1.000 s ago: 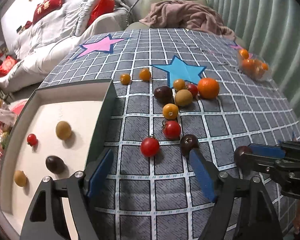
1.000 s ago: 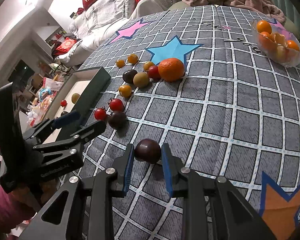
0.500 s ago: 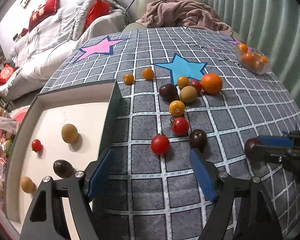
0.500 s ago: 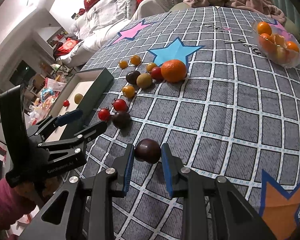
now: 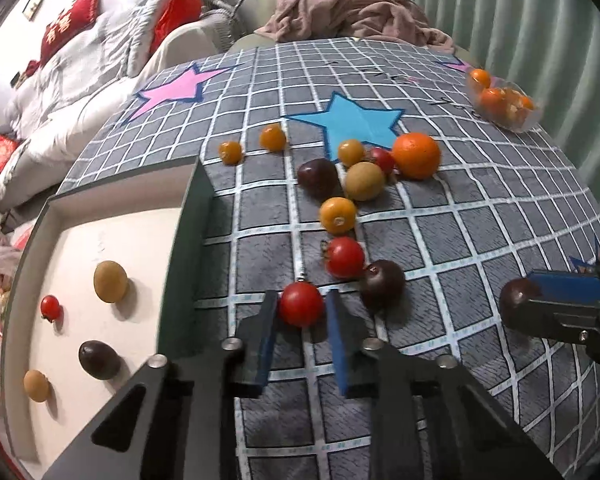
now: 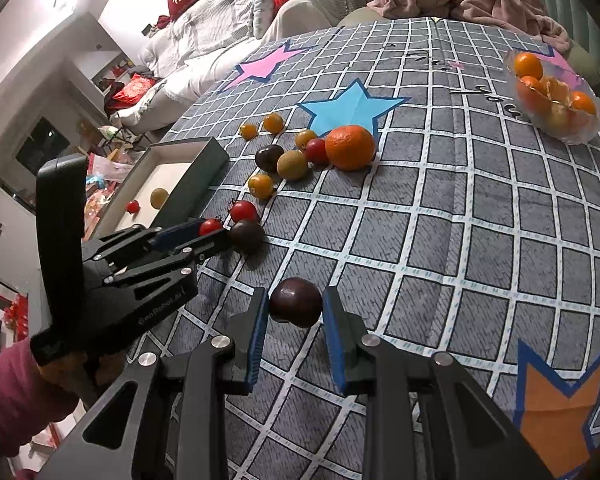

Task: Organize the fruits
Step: 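Carry the tomato and plum over the white tray and open both grippers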

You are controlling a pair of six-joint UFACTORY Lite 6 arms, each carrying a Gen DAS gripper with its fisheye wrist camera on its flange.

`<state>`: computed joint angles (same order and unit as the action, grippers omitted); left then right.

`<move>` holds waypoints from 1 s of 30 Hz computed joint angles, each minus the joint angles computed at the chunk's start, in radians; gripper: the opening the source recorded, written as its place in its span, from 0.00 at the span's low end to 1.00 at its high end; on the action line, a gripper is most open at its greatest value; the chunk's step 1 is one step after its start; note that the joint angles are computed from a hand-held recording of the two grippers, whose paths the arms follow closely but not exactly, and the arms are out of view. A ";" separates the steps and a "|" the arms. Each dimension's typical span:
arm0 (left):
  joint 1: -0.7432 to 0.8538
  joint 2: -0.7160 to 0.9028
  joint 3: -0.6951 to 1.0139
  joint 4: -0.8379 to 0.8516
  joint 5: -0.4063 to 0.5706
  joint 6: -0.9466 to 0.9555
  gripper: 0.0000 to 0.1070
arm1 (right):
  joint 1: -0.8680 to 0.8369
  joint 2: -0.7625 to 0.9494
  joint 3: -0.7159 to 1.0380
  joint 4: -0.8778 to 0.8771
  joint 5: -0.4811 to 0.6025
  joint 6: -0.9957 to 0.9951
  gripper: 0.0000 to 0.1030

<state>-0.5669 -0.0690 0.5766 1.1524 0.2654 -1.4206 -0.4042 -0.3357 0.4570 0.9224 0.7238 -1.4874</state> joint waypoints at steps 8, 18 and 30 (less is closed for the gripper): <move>0.009 -0.144 -0.067 -0.242 -0.025 0.225 0.22 | 0.045 -0.072 -0.012 -0.053 -0.005 0.081 0.29; 0.090 -0.412 -0.125 -0.652 0.100 0.676 0.22 | 0.246 -0.233 -0.031 -0.198 -0.038 0.351 0.29; 0.527 -0.792 -0.258 -1.224 0.259 1.466 0.22 | 0.774 -0.308 -0.035 -0.557 -0.198 1.006 0.29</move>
